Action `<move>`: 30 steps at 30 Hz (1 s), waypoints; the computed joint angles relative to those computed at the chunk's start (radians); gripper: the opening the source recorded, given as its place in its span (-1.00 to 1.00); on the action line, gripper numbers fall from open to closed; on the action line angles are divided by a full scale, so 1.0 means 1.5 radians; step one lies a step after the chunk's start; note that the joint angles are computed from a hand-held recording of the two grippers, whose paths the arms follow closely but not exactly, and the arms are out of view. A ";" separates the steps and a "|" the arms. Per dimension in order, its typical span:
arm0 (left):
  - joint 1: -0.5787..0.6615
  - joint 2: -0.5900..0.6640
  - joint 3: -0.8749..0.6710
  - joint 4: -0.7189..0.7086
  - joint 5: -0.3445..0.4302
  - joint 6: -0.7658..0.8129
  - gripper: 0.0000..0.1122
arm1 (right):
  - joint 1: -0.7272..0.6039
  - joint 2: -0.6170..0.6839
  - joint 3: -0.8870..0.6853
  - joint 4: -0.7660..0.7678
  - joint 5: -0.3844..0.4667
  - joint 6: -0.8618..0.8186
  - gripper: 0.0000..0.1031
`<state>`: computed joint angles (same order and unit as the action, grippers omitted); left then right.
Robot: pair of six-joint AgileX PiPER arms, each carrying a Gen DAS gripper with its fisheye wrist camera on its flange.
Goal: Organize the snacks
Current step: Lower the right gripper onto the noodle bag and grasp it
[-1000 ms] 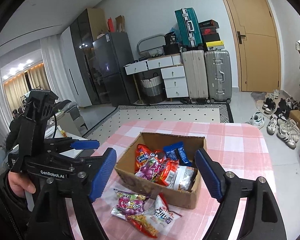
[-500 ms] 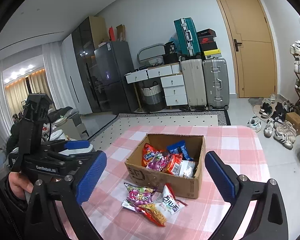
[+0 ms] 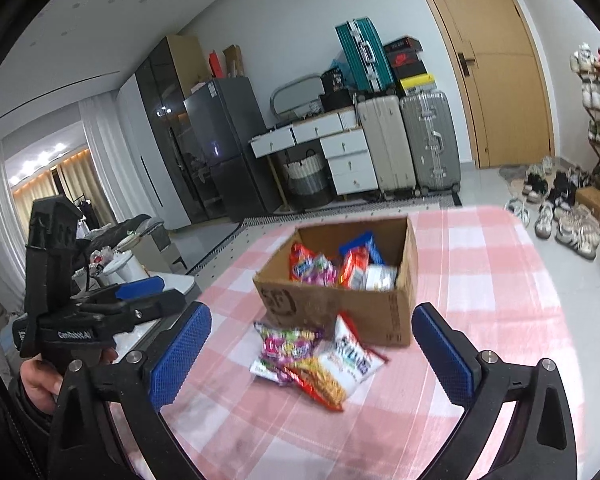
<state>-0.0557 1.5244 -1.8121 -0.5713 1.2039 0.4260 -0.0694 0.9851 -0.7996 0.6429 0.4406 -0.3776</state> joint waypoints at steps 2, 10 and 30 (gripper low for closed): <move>-0.001 -0.008 0.040 0.003 -0.023 0.008 0.81 | -0.006 0.012 0.023 0.047 -0.007 -0.039 0.98; 0.012 -0.002 0.176 -0.044 -0.115 0.056 0.81 | -0.031 0.099 0.073 0.256 -0.019 -0.238 0.98; -0.015 0.082 0.237 -0.037 -0.192 0.081 0.81 | -0.039 0.383 -0.036 0.426 0.017 -0.347 0.98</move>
<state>-0.0784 1.6467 -1.4568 -0.6270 0.9153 0.5480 -0.1280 1.5603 -0.8534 1.2825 0.4658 -0.8975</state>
